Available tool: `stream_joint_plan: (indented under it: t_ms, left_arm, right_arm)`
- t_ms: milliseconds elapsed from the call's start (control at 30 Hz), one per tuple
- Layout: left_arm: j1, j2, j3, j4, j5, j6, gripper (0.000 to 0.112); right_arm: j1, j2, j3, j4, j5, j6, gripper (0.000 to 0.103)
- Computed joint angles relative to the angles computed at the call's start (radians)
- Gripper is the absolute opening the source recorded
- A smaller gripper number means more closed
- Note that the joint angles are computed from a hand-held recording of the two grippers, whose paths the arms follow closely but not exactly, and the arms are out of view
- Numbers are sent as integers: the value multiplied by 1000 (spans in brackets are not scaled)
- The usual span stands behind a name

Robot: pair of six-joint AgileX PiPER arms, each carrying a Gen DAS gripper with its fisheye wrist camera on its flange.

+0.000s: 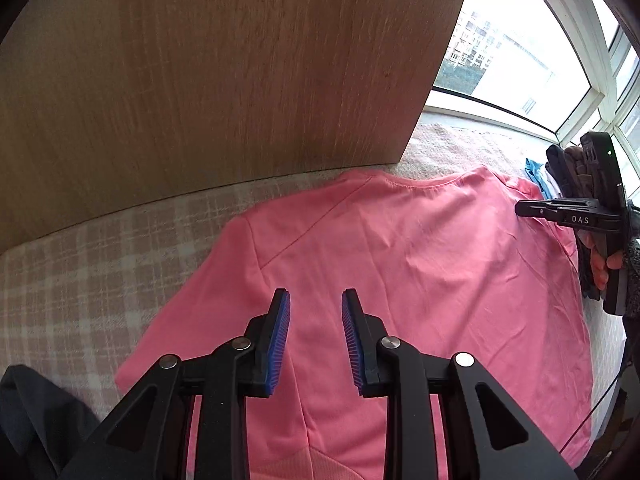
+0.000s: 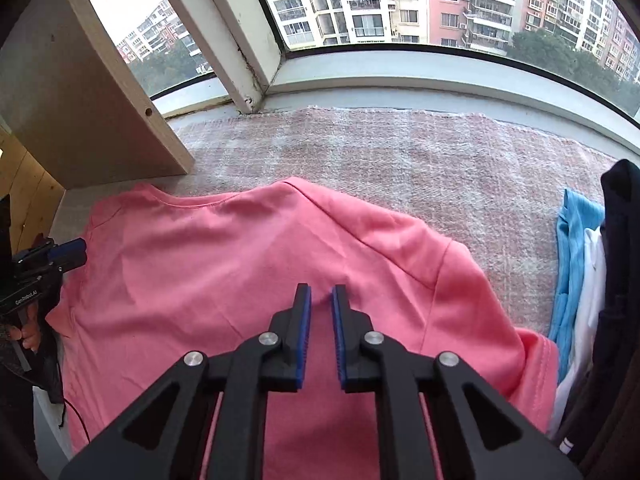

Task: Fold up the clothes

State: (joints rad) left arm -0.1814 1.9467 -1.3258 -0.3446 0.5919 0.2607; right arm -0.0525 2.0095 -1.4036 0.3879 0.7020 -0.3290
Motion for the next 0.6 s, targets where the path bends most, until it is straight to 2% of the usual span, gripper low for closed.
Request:
stream_joint_plan:
  t_ms: [67,133,200,300,333,400,433,500,600]
  left_arm:
    - [-2,41,-43,52,11,-43,26]
    - [10,62,-67,91,21,-83,26]
    - [20,22,-47,194,21,-181,25]
    - [83,-173,93,167,14,-145,26]
    - [108,-241,135,154,21,-125,28]
    - [152,-418,251,143,56,-82,34]
    - [180,-511,312,124,82,-56,38]
    - [258,-702,429,66,180,2,39]
    - [389,-1002,582,72,406,17,39]
  right_arm:
    - [5,10,-21,-42,9,30,15]
    - [23,9,-35,-145,1,129,16]
    - [32,-24,-13,-151,-19,137,16]
    - [73,-117,43,-7,-25,-60,19]
    - [98,-143,51,40,-11,-130,22]
    - [177,-174,34,99,43,-231,38]
    - [229,-177,13,105,64,-249,39]
    - [340,-149,-65,94,112,-239,40]
    - [498,-63,-216,48,176,-190,40]
